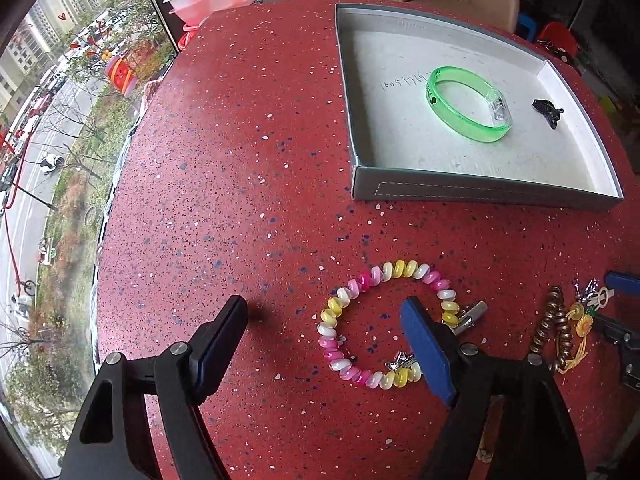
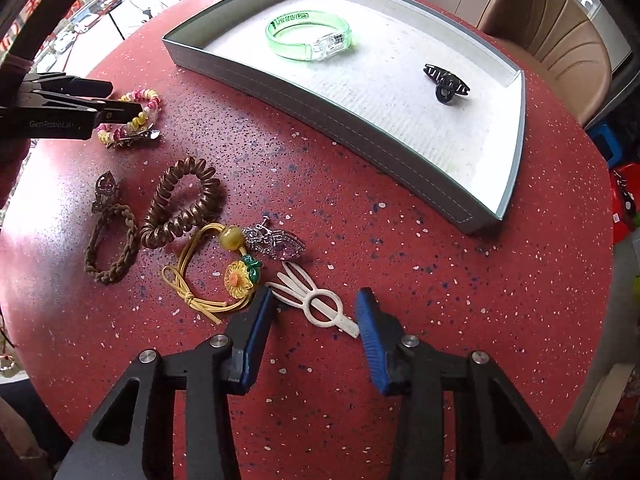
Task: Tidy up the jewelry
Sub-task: 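Grasp the beaded bracelet with the left gripper while the right gripper grasps the white bunny clip, then carry both items into the tray and open both grippers to release them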
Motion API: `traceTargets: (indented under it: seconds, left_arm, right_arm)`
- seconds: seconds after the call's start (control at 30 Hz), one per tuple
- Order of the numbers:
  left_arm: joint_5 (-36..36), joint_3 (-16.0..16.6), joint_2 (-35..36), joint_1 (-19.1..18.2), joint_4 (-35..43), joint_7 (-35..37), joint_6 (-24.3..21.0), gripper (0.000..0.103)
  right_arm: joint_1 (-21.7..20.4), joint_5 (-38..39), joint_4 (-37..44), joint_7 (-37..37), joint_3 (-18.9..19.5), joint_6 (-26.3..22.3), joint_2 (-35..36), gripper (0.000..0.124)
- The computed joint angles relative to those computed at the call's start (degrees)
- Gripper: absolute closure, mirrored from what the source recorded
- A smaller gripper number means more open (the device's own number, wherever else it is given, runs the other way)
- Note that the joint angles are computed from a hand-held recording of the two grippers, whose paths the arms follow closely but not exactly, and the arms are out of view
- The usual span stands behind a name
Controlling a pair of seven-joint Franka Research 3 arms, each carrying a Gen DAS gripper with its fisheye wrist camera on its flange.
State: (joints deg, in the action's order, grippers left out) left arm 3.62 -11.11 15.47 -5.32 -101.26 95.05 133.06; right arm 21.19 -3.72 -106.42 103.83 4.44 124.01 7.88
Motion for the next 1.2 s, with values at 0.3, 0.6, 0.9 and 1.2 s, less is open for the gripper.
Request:
traceTargets:
  seconds: [0.3,0.6,0.9,1.2]
  left_arm:
    - [-2.85,-0.88,-1.6,0.22,-1.65,3.27,0.7,0.061]
    - [-7.48,-0.71,-2.91,0.92,-2.56,4.07,-0.37,0.075]
    - [-12.82,-0.53,-6.24,1.39,-4.38,6.69,0.34,0.075]
    - [-15.97,-0.54,-4.41,1.27,1.43,6.71,0.45,0.075]
  right_arm:
    - [1.79,1.02,-0.09,5.04,0.84,-0.91,-0.32,0.103]
    - [-0.43,8.53,-10.31,15.84,0.93,5.52,-8.32,0.103]
    - [-2.79,13.66,-14.22,17.73,1.11,9.76,-13.44,0.103]
    - [-4.49,14.17,-8.65,18.21,0.61,12.5,-10.34,0.103]
